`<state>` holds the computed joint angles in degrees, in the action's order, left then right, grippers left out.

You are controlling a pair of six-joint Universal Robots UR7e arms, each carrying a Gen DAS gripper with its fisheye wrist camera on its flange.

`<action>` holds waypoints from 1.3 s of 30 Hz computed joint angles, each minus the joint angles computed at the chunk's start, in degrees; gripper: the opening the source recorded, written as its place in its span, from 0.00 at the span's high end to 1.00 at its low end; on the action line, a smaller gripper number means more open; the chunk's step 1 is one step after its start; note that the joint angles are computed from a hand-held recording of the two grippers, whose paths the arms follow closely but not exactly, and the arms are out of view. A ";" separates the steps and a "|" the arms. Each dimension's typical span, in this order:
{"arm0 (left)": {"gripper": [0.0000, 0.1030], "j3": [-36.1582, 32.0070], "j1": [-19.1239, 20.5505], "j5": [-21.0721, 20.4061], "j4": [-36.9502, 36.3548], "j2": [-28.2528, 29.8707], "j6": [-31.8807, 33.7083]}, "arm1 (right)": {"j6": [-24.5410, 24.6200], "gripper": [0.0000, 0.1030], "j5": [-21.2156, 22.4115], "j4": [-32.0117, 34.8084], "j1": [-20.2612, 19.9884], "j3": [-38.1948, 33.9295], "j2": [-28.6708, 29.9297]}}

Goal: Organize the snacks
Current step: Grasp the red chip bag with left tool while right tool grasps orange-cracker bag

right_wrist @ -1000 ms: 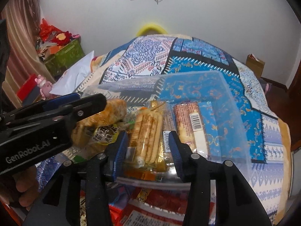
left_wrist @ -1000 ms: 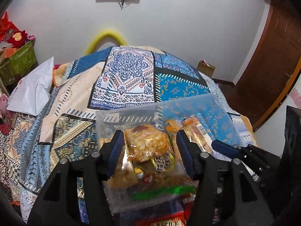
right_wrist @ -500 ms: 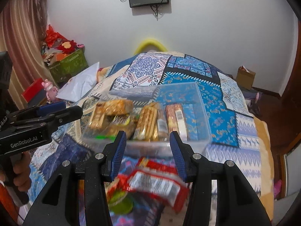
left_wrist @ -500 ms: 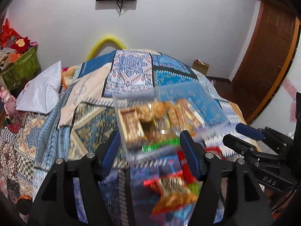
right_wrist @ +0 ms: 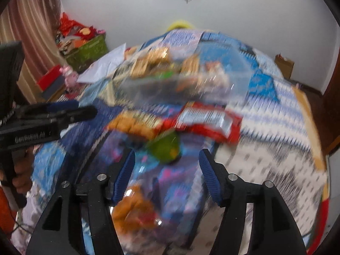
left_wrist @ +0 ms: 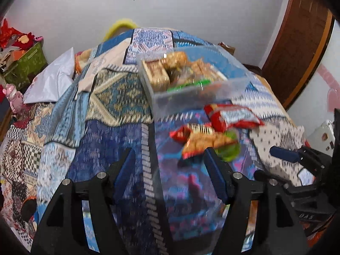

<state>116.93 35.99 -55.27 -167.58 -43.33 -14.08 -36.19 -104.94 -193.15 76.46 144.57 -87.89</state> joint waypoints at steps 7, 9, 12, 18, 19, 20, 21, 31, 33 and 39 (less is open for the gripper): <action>0.36 5.16 -0.06 -1.48 1.17 -2.13 -4.36 | -0.71 0.23 0.67 2.88 -0.91 2.17 1.98; 0.36 5.96 -0.04 -2.08 1.72 -2.53 -5.34 | -1.01 0.20 0.00 2.93 -0.71 2.07 3.27; 0.36 6.56 -0.07 -2.55 1.81 -2.73 -6.12 | -2.27 0.20 -2.78 -1.35 0.37 2.23 6.77; 0.36 5.78 -0.35 -3.28 1.44 -1.70 -5.73 | -4.21 0.39 -4.13 -4.68 1.32 2.38 8.09; 0.36 5.51 -0.32 -3.41 1.37 -1.42 -5.44 | -3.99 0.41 -3.37 -3.99 0.95 2.46 7.19; 0.36 5.01 -0.36 -3.65 1.29 -0.89 -5.06 | -3.99 0.42 -3.05 -3.81 0.74 2.59 6.58; 0.36 4.46 -0.33 -3.86 1.33 -0.35 -4.65 | -4.04 0.43 -2.63 -3.92 0.36 2.83 5.70; 0.36 -3.36 0.19 -6.24 2.15 5.99 -3.30 | -3.25 0.55 1.24 -4.07 -4.91 4.04 -3.64; 0.36 -5.05 0.14 -6.56 1.51 6.64 -2.39 | -3.20 0.55 0.82 -5.31 -5.84 4.10 -3.73; 0.32 -9.39 0.38 -4.65 0.46 7.97 -1.10 | -3.51 0.55 2.05 -4.77 -8.77 4.15 -4.88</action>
<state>107.54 36.36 -59.91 -167.11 -35.36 -15.18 -39.69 -102.89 -197.92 67.69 148.71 -92.77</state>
